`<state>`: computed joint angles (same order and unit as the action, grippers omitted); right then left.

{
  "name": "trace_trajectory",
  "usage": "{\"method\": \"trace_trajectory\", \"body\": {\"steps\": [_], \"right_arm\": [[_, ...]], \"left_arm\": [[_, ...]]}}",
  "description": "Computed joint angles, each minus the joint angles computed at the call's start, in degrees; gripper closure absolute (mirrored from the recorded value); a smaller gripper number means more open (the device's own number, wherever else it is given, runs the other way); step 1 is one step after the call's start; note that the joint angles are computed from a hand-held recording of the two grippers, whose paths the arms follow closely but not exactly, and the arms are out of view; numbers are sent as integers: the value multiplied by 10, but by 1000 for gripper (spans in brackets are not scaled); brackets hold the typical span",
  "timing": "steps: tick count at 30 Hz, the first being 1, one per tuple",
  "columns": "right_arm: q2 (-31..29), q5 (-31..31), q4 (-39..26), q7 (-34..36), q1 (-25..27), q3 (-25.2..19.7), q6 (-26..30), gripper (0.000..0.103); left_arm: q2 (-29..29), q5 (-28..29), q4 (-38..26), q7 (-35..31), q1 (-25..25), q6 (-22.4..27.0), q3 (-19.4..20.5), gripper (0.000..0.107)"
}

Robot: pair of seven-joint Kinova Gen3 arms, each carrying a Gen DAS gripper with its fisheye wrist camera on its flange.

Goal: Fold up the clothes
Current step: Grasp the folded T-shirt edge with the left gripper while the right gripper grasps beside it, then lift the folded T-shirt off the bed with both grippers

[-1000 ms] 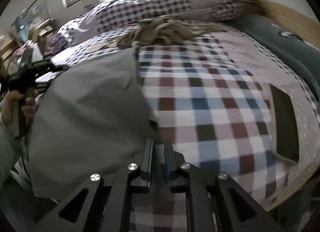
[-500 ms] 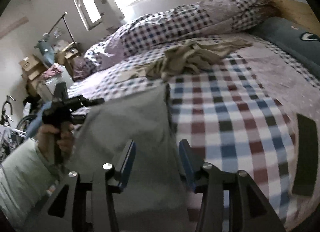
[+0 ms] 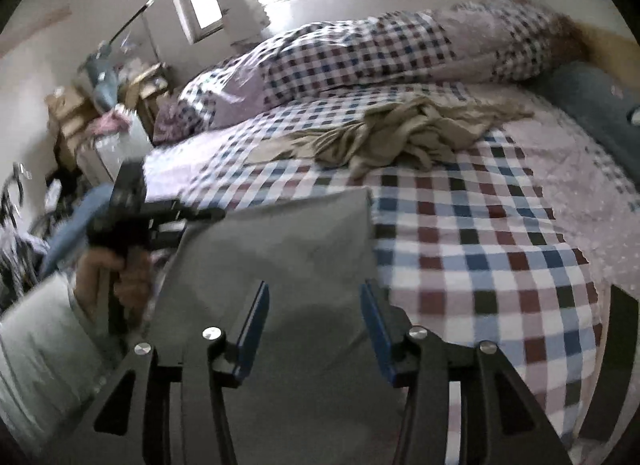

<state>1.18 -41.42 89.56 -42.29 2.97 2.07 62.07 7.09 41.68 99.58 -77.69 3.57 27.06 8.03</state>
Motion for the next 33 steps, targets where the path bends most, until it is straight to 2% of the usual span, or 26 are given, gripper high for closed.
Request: {"method": "trace_trajectory", "body": {"steps": [4, 8, 10, 12, 18, 21, 23, 26, 28, 30, 33], "right_arm": [[-100, 60, 106, -18, 24, -100, -93, 52], [-189, 50, 210, -23, 67, -202, -186, 45], [-218, 48, 248, -42, 49, -219, -233, 39], [-249, 69, 279, -81, 35, -249, -280, 35], [-320, 159, 349, -192, 55, -409, -419, 29], [-348, 177, 378, -220, 96, -488, -485, 29], [-370, 174, 380, -230, 148, -541, -501, 29], [-413, 207, 384, -295, 228, -620, -530, 29], [-460, 230, 381, -342, 281, -659, -524, 29], [-497, 267, 380, -385, 308, -678, -512, 29], [-503, 325, 391, -425, 291, -670, -487, 29]], "left_arm": [[-13, 31, 0, -38, -4, -5, 6, 93], [-37, 13, -24, -53, 12, 5, 2, 94], [-46, 17, -41, -72, 17, 23, -1, 94], [-55, 14, -53, -81, 23, 41, -7, 95], [-85, 8, -64, -82, 35, 75, -26, 95], [-98, -7, -61, -60, 40, 82, -33, 95], [-107, -13, -56, -48, 43, 84, -37, 96], [-119, -12, -47, -40, 47, 82, -45, 96], [-123, -9, -43, -39, 49, 81, -50, 96], [-128, -2, -37, -40, 50, 78, -56, 96], [-132, 1, -30, -33, 49, 76, -63, 96]]}}
